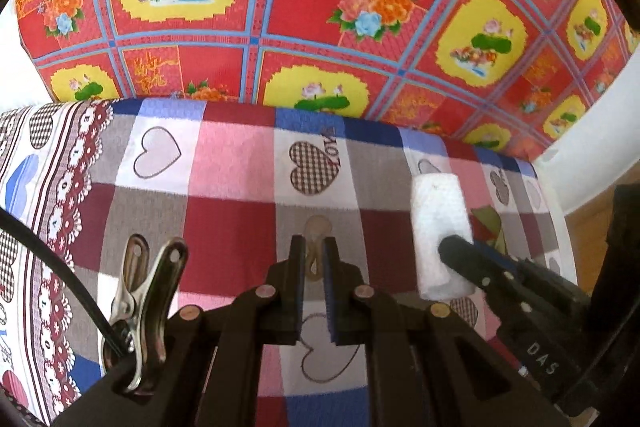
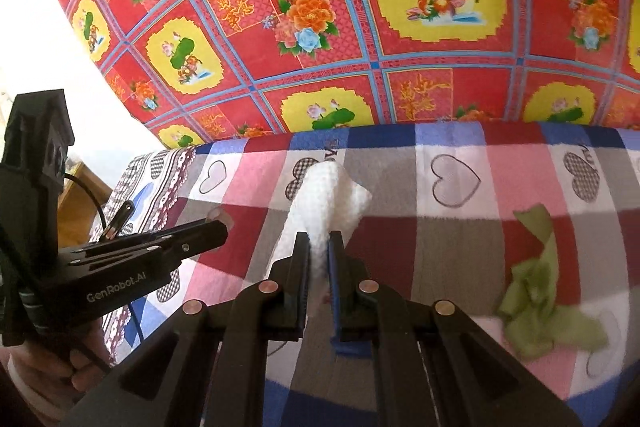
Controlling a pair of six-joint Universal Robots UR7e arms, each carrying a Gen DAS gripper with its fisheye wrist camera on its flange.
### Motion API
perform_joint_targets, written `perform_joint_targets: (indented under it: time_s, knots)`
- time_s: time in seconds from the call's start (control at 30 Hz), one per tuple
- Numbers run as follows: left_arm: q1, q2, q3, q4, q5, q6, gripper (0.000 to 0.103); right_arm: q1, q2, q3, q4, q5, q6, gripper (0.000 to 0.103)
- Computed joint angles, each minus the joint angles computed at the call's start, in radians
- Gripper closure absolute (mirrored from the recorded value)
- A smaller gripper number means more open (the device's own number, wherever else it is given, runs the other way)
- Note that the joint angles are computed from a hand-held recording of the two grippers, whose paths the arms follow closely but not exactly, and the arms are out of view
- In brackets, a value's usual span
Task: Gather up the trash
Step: 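Lift the white tissue with the right tool while the left tool approaches the blue marker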
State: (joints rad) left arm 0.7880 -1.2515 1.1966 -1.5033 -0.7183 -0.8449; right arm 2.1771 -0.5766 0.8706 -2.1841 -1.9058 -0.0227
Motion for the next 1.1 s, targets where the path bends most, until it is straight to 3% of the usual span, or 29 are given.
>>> perform_joint_targets:
  time_s: [1.1]
  knots:
    - [-0.128,-0.112,0.152,-0.071,-0.138,0.176,0.094,0.097,-0.286,0.443,-0.226,-0.192,0.240,0.093]
